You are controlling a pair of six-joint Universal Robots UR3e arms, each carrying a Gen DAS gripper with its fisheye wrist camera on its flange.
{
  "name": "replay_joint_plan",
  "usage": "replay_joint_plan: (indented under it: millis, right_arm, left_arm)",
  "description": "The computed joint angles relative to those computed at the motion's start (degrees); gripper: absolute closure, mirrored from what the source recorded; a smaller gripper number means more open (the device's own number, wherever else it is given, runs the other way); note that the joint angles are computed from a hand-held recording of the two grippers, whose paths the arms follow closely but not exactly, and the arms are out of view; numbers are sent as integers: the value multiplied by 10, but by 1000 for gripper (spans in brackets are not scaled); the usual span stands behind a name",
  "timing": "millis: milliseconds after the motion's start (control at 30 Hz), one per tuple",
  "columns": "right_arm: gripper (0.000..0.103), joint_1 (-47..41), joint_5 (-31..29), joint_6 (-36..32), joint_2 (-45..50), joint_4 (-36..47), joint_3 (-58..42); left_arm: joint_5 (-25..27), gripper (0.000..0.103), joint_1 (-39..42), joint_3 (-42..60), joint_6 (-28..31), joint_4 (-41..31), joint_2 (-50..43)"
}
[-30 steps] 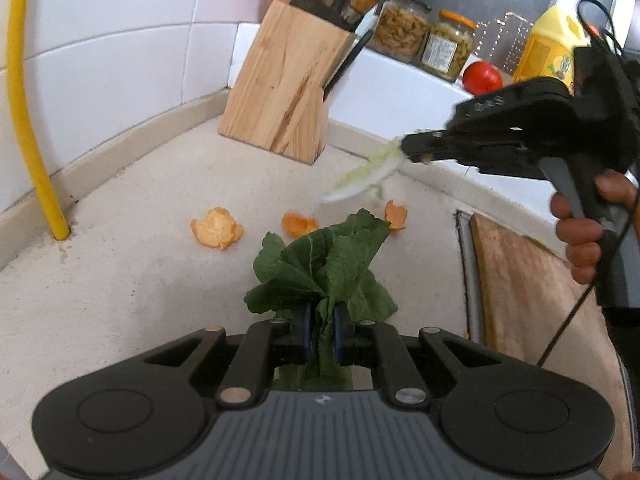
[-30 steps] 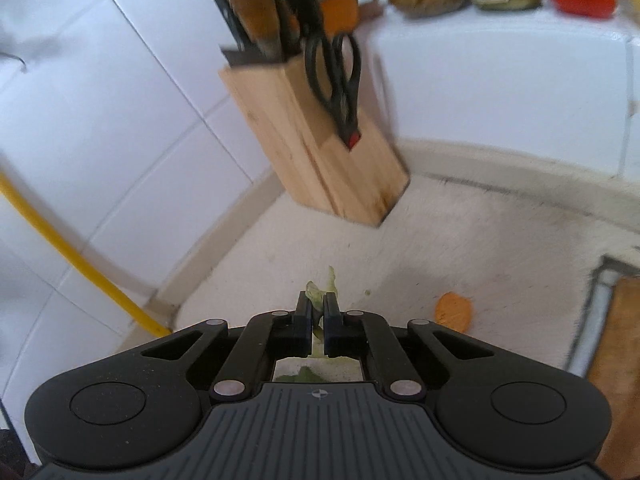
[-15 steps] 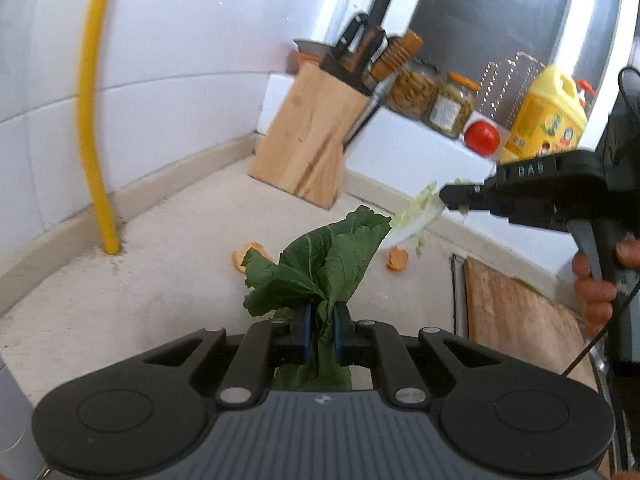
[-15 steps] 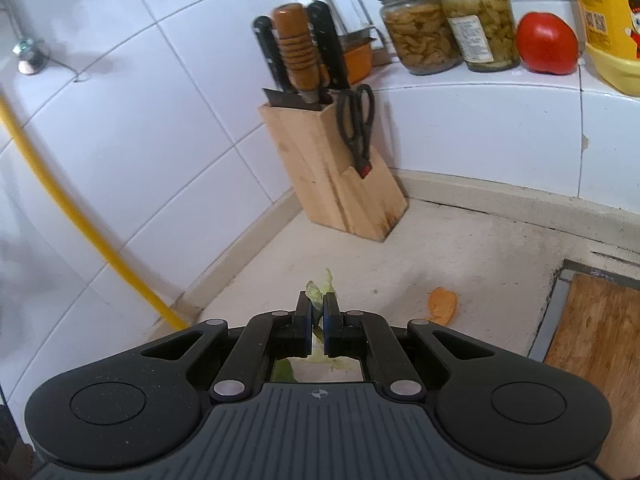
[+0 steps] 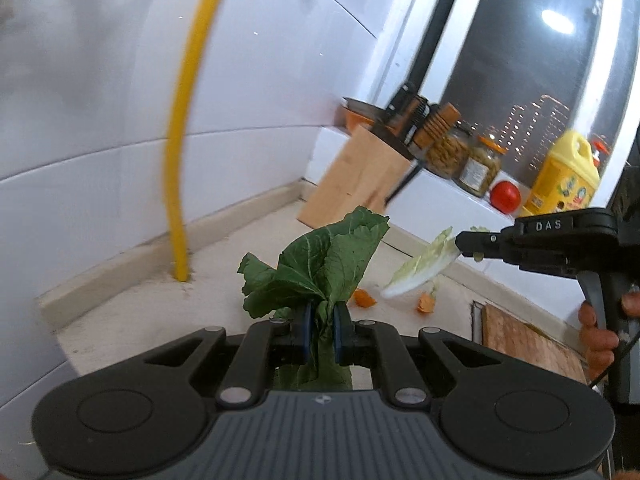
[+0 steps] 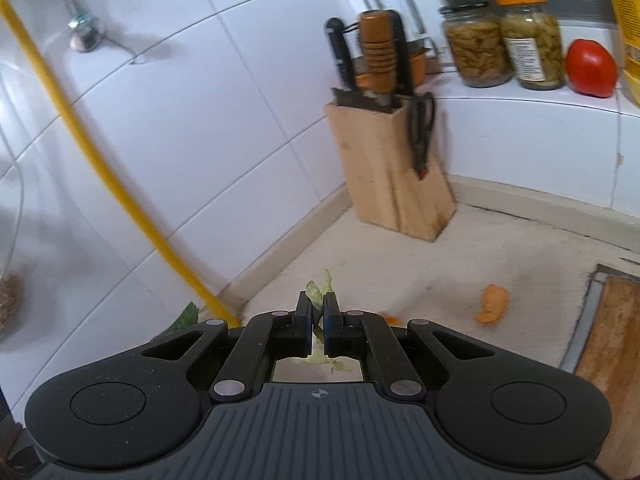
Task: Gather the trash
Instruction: 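Carry the greens in the left tool while the right tool carries the lettuce stem to the bin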
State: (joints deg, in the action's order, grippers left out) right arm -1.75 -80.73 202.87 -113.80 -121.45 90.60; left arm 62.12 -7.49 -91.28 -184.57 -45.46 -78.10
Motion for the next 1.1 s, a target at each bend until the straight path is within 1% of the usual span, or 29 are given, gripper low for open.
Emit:
replay_joint_plan:
  millis: [233,433,567,833,967,1100]
  right_arm:
    - [95,85,-24,16,64,-23,-45]
    - [95,142,-41,27,104,-27,-86]
    - [95,165,-54,32,119,-25,-102]
    - [95,180,-68,43,111,-15,-102]
    - [95,189,-77,48,112,-12,-108]
    - [95,205,-79,48,128,-10,-126]
  left_arm:
    - [-4,97,46,-47,6,-29,82]
    - [-22,97,88,-72,18,-63,142]
    - [-28,97,90,-76,19,-68,150]
    - [-44,97,96,-69,29,-73,153]
    - [-60,97,114,-73,35,-79,165]
    - [-78,97,145,-84,50,-104,192]
